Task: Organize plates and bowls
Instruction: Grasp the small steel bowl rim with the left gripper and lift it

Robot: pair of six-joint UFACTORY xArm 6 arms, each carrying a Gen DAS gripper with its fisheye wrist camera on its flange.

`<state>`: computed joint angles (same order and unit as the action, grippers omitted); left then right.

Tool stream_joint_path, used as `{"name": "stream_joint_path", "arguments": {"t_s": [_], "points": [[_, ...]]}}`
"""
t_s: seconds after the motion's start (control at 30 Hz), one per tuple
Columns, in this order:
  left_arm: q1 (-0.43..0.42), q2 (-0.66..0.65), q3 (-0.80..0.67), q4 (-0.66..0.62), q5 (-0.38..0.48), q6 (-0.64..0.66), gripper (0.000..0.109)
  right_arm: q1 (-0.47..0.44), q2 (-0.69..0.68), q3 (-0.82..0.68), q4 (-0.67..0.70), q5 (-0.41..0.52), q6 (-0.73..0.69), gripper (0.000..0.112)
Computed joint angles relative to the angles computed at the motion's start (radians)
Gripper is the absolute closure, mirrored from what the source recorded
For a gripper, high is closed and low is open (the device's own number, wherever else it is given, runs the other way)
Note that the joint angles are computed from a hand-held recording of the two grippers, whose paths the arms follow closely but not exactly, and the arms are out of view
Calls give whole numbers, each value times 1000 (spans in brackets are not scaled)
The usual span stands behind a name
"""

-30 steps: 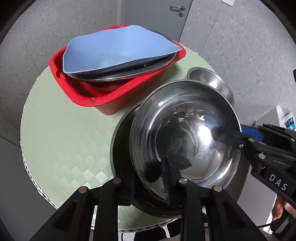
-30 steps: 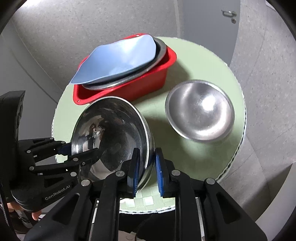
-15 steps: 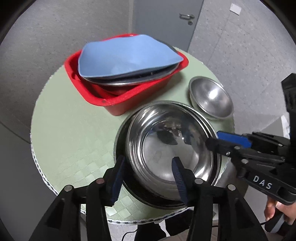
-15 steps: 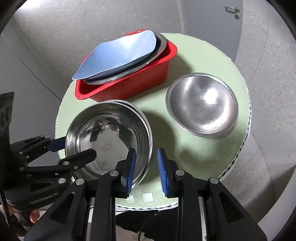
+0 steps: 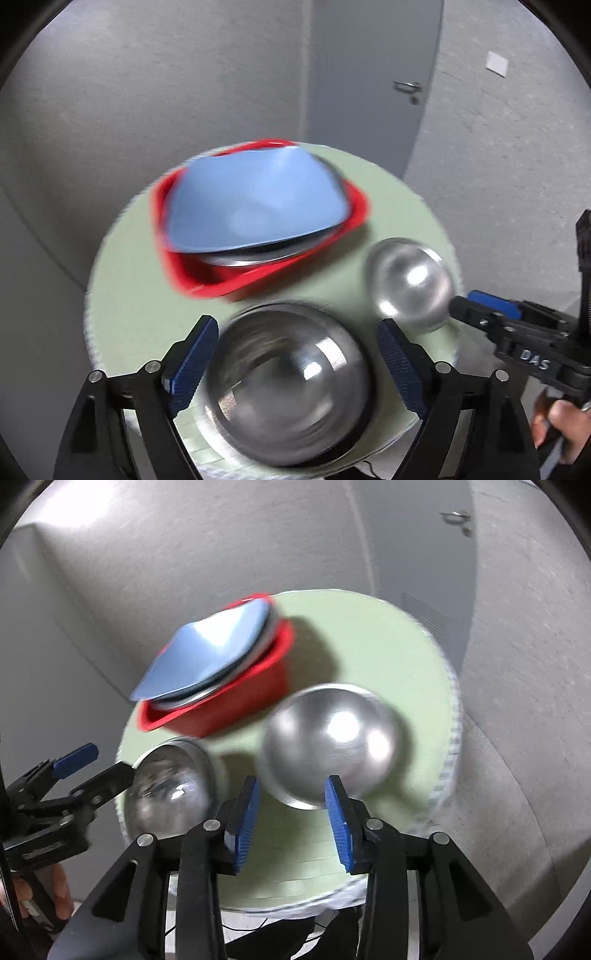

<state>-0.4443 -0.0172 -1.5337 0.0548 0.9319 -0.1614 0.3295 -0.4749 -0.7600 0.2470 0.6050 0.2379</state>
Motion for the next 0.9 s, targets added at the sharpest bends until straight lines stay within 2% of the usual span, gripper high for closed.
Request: {"name": "stream_joint_path", "arguments": {"t_s": [0.07,0.2,0.43,0.53,0.57,0.6,0.67,0.73,0.8,0.9], "points": [[-37,71,-83,24,42,-14,25,-47,21,-7,30,15,-31,71],[-94,225,-274,77,145,-26,25,-115,81,-13,195,19,-152,70],[-153,440,-538,177,311,-60,26,-167,204,-56,515,81,-408,71],[-160,506,-621,196,353,-52,29,-187,231,-58,596,100,-482,86],[-162,522,-642,194,360,-48,31,-192,233,-55,601,99,-494,94],[-161,517,-624,189,349,-48,36,-201,235,-53,620,104,-509,99],[-152,562,-684,145,380,-23,53,-217,234,-46,666,116,-541,101],[-132,611,-745,55,402,17,77,-213,229,-42,684,108,-549,102],[-121,625,-765,-3,402,47,93,-208,222,-40,691,106,-545,103],[-113,585,-708,-29,351,74,94,-198,198,-29,669,78,-506,104]]}}
